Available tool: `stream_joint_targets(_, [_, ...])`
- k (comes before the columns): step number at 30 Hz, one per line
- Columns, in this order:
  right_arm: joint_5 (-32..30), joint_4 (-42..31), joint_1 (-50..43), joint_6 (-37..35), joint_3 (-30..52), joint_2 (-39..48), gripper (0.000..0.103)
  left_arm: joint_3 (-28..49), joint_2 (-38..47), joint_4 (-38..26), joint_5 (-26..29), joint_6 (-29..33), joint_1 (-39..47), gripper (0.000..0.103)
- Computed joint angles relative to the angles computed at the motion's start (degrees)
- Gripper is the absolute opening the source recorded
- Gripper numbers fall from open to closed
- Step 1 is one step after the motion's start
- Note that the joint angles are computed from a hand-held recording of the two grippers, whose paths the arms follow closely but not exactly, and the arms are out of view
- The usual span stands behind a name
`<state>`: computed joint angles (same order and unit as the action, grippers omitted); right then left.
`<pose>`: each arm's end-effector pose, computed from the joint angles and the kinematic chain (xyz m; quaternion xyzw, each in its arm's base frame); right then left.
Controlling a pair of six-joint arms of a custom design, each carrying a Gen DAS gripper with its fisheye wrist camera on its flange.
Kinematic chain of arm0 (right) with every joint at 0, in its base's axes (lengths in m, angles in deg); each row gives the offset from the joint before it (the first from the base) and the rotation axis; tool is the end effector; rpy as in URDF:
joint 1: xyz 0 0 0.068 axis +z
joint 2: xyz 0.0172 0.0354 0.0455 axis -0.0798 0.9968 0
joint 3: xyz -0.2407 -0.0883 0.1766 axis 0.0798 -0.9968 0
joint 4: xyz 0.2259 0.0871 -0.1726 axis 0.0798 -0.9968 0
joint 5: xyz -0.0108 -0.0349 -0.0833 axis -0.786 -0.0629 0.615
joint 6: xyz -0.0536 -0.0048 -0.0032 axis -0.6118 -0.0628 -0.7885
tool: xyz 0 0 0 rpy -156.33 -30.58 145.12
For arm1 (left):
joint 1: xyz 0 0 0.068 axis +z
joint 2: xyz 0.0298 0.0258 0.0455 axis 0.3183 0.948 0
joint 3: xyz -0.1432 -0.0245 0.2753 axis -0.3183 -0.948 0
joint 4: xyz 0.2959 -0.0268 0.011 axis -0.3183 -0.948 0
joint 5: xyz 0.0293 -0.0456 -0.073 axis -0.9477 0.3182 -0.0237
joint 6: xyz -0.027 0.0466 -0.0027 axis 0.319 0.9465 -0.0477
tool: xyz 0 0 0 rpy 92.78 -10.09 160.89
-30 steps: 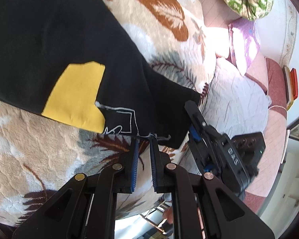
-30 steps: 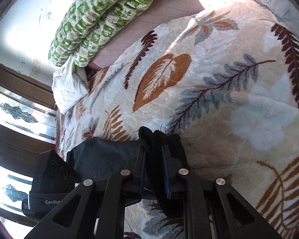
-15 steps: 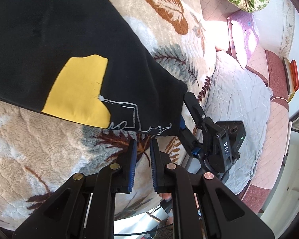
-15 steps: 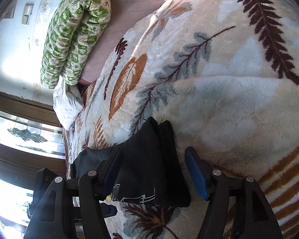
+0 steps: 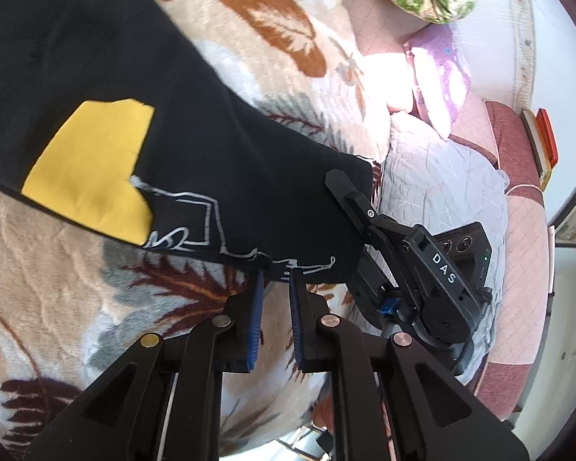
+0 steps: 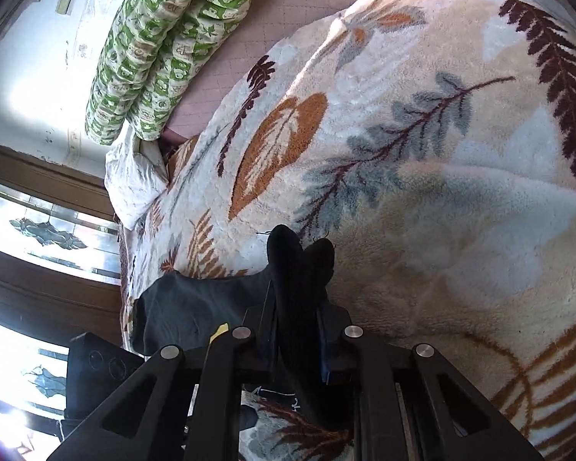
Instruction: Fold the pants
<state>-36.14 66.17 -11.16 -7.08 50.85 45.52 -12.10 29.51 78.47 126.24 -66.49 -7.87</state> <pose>0.2776 -0.0113 0.1773 0.1726 0.9001 0.3331 0.2218 0.2861 -0.1673 0.1526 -0.1142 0.8901 -0.4403 0.0282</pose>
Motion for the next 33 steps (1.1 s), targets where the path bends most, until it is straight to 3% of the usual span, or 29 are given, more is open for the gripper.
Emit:
stream_joint_targets(2, [-1.2,0.5,-0.4,1.4,-0.1,-0.3,0.016,-0.7,-0.2,2.3,-2.1,-0.3,-1.1,0.014])
stream_joint_targets(10, [-3.9,1.8,-1.7,3.6,0.9,0.8,0.018,-5.5,0.4,10.0,-4.2,-8.0,-3.6,0.051])
stream_joint_targets(18, [-5.4,2.9,-2.5,4.7,0.4,1.7,0.019,-1.4,5.2,12.2,-6.0,-13.2,-2.4,0.051])
stream_joint_targets(20, [-6.3,3.4,-3.0,5.1,0.0,1.8,0.019,-0.1,7.5,12.0,-3.5,-14.0,-2.2,0.05])
stream_joint_targets(21, [-6.3,3.5,-3.1,5.2,-0.1,1.8,0.019,0.3,8.4,12.1,-1.7,-14.4,-1.9,0.043])
stream_joint_targets(22, [-6.4,3.6,-3.3,5.4,-0.3,1.8,0.019,1.0,9.5,11.8,0.3,-14.1,-1.7,0.026])
stream_joint_targets(24, [-6.5,4.1,-3.6,5.9,-0.6,1.8,0.019,2.3,10.5,9.4,2.7,-12.4,-1.4,0.014])
stream_joint_targets(28, [-6.4,4.4,-4.2,6.3,-1.3,1.9,0.02,3.5,10.4,5.8,4.2,-10.3,-0.5,0.006])
stream_joint_targets(33, [-4.9,4.7,-3.2,6.6,-1.8,1.2,0.02,3.8,9.1,3.4,5.3,-8.0,0.5,0.005])
